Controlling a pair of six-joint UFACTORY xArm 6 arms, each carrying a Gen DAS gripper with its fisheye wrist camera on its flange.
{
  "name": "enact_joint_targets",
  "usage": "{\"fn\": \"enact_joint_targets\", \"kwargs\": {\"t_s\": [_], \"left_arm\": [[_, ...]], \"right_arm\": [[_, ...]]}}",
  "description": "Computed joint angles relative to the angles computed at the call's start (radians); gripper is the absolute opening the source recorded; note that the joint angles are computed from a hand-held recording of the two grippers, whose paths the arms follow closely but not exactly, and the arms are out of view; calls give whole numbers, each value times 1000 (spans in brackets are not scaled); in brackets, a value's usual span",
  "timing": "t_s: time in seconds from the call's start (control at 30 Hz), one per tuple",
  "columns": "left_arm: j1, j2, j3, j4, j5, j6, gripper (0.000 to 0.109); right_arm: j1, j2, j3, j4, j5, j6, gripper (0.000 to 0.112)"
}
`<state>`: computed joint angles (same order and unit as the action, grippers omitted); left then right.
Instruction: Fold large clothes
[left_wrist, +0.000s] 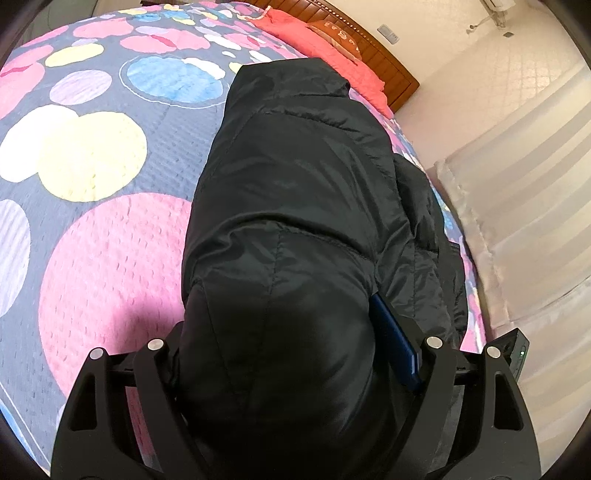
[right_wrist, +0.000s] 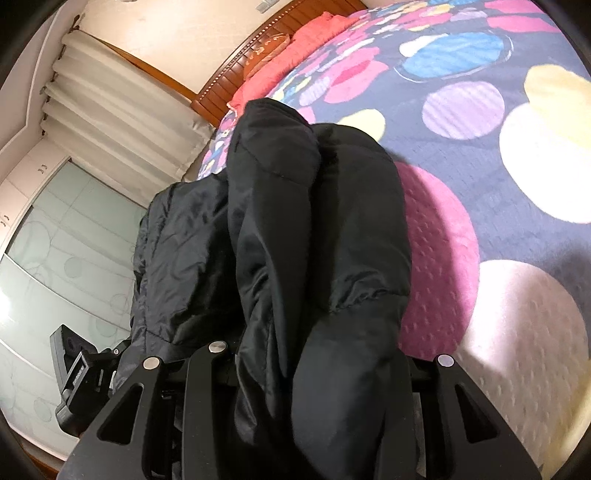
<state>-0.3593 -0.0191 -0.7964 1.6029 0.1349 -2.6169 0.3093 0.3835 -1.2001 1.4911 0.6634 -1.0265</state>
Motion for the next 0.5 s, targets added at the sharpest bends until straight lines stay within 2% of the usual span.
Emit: {"fn": "enact_joint_targets", "kwargs": {"t_s": [0.17,0.27,0.4,0.5], "left_arm": [[8,-14,19,40,-3,-36,83],[0,-8,9,22,-4,-29,83],[48,-28,22,148,-53,-129,86],[53,-67,58,197,-56,-180,89]], "right_arm": [[2,-10,11,-7,-5,5,38],[12,-10,3,-14,-23,27,44],[19,-15,6,-22,-46,44,54],[13,-32,23,-39,-52,39,65]]}}
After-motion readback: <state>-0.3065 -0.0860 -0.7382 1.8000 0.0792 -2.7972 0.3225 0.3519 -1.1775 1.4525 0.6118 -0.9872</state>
